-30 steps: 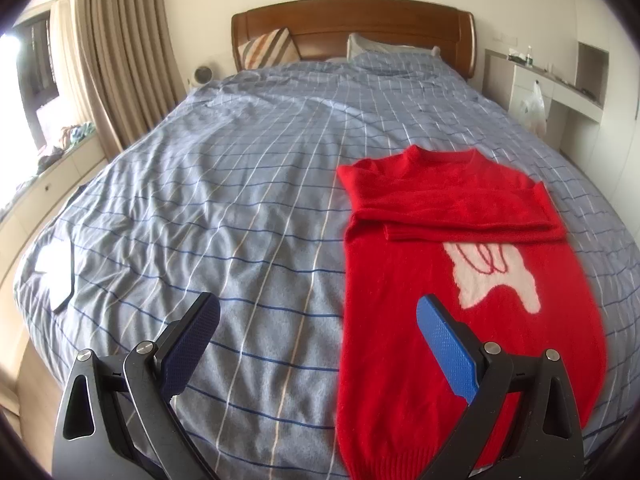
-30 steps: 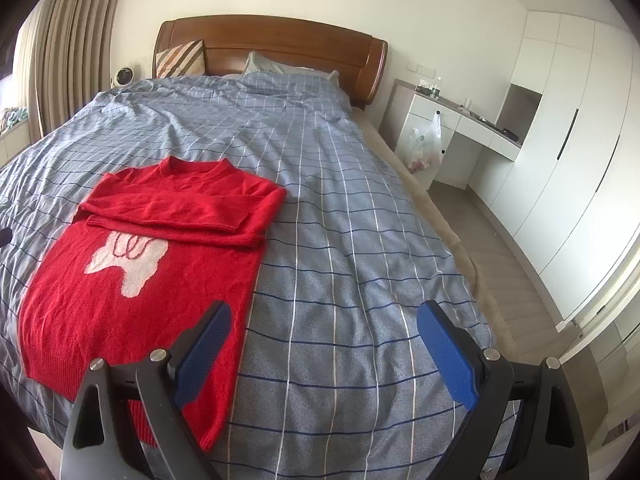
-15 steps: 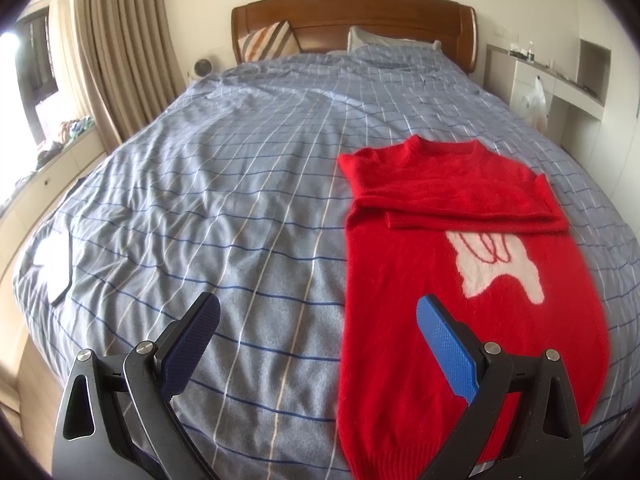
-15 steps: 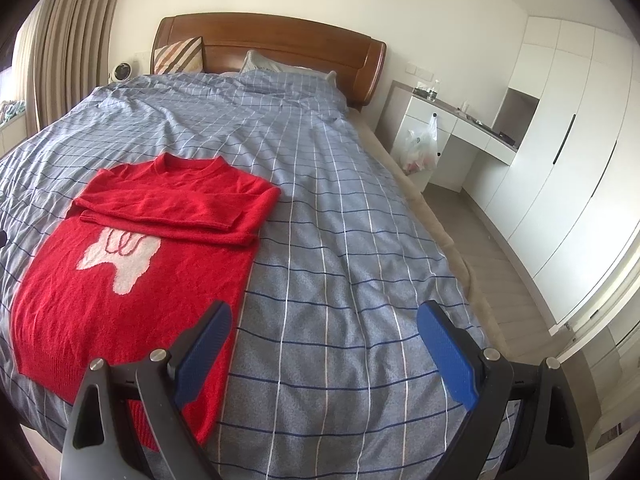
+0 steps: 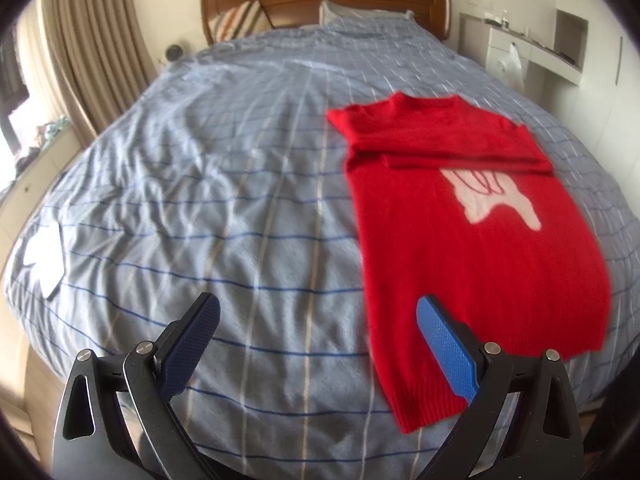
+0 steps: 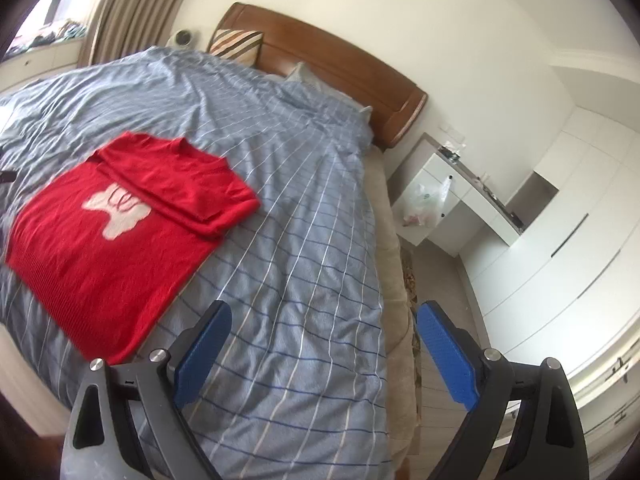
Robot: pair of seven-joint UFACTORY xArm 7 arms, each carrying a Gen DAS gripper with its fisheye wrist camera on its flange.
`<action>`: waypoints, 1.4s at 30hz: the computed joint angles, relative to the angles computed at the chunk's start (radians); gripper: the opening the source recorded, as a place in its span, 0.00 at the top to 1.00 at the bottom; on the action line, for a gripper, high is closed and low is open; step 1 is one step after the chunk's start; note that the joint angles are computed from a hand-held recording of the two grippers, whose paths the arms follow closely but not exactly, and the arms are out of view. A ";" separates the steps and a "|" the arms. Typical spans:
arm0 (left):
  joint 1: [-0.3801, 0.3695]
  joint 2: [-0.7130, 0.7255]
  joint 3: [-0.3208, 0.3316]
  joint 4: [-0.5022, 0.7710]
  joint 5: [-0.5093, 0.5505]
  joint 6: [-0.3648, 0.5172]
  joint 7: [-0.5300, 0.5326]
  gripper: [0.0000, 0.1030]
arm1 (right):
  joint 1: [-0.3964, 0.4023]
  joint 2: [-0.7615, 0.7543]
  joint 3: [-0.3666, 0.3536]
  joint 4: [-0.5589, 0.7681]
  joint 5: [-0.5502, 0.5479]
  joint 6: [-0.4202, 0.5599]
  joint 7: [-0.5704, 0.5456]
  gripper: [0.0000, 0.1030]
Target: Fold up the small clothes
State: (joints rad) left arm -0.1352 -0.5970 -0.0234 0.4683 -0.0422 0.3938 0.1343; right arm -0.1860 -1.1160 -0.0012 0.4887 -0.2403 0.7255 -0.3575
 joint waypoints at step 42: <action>-0.202 -0.005 0.235 0.037 -0.781 0.241 0.444 0.98 | 0.405 0.254 -0.308 -0.222 0.995 -0.183 -0.159 0.95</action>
